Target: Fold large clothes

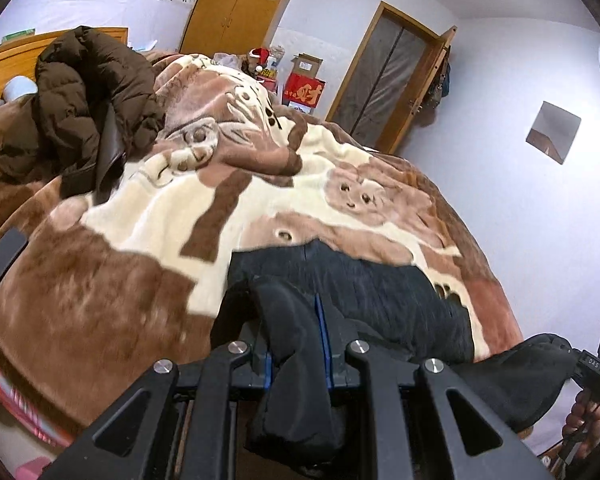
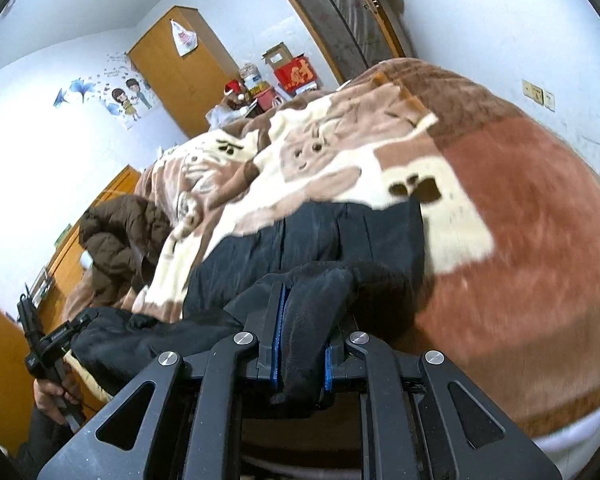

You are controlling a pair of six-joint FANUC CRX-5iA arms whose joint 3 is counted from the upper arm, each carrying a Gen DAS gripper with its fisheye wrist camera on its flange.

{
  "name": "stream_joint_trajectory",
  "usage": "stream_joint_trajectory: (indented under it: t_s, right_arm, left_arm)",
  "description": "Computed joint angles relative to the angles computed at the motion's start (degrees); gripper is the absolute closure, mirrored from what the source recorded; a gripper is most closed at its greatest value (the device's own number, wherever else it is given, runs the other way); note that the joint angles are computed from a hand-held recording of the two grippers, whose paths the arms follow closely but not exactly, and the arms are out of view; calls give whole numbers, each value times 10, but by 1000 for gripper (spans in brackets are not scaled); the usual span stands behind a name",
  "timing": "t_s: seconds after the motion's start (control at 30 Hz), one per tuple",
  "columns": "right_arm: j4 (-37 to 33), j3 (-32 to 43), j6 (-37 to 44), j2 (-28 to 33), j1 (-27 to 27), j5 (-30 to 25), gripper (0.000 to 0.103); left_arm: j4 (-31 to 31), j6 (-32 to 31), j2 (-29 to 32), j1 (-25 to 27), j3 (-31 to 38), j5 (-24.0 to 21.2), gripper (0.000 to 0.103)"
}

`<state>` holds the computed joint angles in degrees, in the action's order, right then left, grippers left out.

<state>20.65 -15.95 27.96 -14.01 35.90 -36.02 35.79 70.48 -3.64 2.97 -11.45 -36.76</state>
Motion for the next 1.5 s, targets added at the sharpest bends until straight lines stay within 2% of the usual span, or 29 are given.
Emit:
stream_joint_trajectory:
  t_s: [0.13,0.23,0.4,0.57,0.67,0.77,0.83,0.93,1.0,1.03,1.1,1.17,1.2,1.3,1.33,1.4,1.5]
  right_arm:
    - [-62,86,71,80,-47,-10,88]
    - [-109,154,120,143,-79,-35,87]
    - [-196,287,200,266,-132,-105,86]
    - [-247,383,243,362,-161,-170,83]
    - [-290,401,262,391,-177,-170,81]
    - [-328,397,277,391,-190,-160,81]
    - [-352,400,293,384,-199,-166,80]
    - [-397,406,320,368,-216,-163,70]
    - [-452,411,348,357,-235,-161,54]
    - [-468,409,354,350,-241,-156,51]
    - [-451,403,339,340,-237,-147,48]
    - [-414,381,319,321,-223,-120,43]
    - [-366,362,291,310,-207,-97,39]
    - [-215,304,193,286,-166,-46,39]
    - [-193,293,178,282,-158,-38,39]
    - [-180,278,197,277,-139,-29,39]
    - [-152,275,222,297,-109,-50,39]
  left_arm:
    - [-57,61,90,-17,105,-9,85]
    - [-108,110,160,-28,191,-34,84]
    - [-182,184,293,-44,349,-109,84]
    - [-228,230,395,-56,461,-173,79]
    - [-228,242,417,-60,471,-170,77]
    - [-214,241,422,-59,469,-161,74]
    - [-192,236,426,-52,477,-177,71]
    - [-128,211,413,-37,452,-166,52]
    - [-100,200,400,-31,437,-153,41]
    - [-96,200,394,-30,432,-146,36]
    - [-130,224,377,-33,430,-129,29]
    - [-121,210,350,-32,396,-85,22]
    - [-116,204,339,-32,382,-70,21]
    - [-103,179,318,-36,354,-49,20]
    - [-94,157,313,-39,342,-45,20]
    - [-75,111,307,-50,318,-43,20]
    - [-64,59,316,-72,306,-59,20]
